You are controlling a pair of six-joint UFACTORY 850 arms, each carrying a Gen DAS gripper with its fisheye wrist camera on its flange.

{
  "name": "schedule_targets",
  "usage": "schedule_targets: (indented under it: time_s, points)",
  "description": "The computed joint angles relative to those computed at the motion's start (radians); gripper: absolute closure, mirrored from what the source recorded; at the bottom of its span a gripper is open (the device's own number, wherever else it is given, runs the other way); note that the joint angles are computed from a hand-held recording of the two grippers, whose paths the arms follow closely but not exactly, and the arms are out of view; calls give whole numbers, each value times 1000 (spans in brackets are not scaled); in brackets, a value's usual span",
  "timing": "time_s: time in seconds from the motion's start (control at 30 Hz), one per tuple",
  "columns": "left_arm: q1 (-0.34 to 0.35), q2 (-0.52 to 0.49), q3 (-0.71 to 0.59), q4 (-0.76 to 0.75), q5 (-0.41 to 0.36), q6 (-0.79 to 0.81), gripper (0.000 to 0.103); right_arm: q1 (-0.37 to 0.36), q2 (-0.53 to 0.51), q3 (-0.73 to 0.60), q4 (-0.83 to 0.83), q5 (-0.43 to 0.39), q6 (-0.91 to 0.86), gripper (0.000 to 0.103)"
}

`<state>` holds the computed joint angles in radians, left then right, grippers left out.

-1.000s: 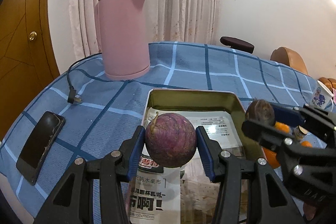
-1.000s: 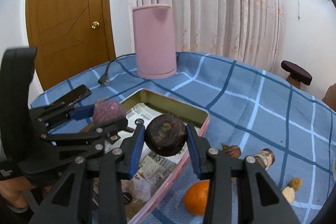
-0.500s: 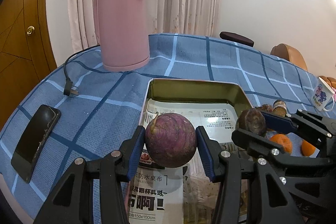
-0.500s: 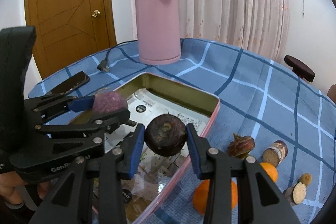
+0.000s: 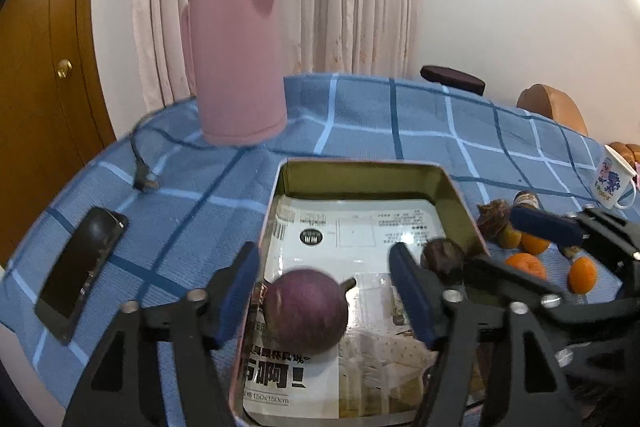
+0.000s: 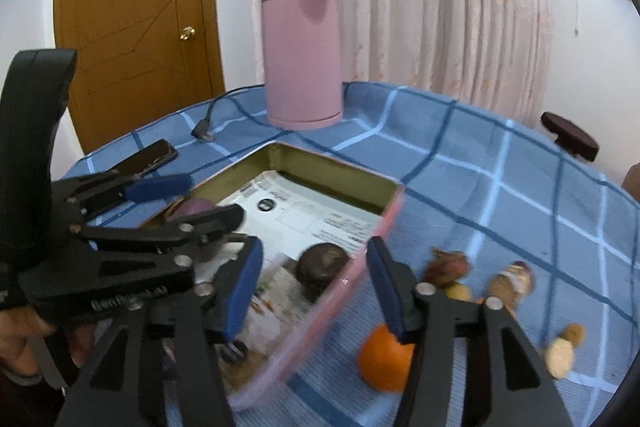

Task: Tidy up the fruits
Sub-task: 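Open the left tool over the tin while the right tool releases the brown fruit into it, then grasp an orange on the tablecloth with the right tool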

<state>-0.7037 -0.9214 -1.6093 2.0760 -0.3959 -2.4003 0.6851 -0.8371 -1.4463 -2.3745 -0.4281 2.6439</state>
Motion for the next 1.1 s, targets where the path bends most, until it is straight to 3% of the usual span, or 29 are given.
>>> schedule_targets:
  time_s: [0.13,0.27,0.43,0.63,0.67,0.7,0.8,0.93,1.1]
  points:
    - [-11,14,20,80,-10,-84,29,-3,72,130,117,-89,-34,36]
    - [-20,6,8,108,8,-110,29,-17,89,176,194,-82,-37,36]
    - [-32,9,12,127,12,-121,29,-19,62,130,202,-25,-76,36]
    - [-36,27,33,159,0,-159,29,-31,-9,10,437,102,-354,37]
    - [-37,29,34,165,-1,-164,29,-39,-17,-4,446,130,-359,40]
    - [-38,29,34,166,0,-165,29,-42,-16,-4,413,144,-321,52]
    - [-46,30,30,174,2,-169,29,-48,-2,25,279,147,-172,53]
    - [-69,24,9,180,5,-154,29,-40,69,145,174,32,5,53]
    - [-102,-20,-68,178,44,-135,29,-35,174,307,263,-152,52,53]
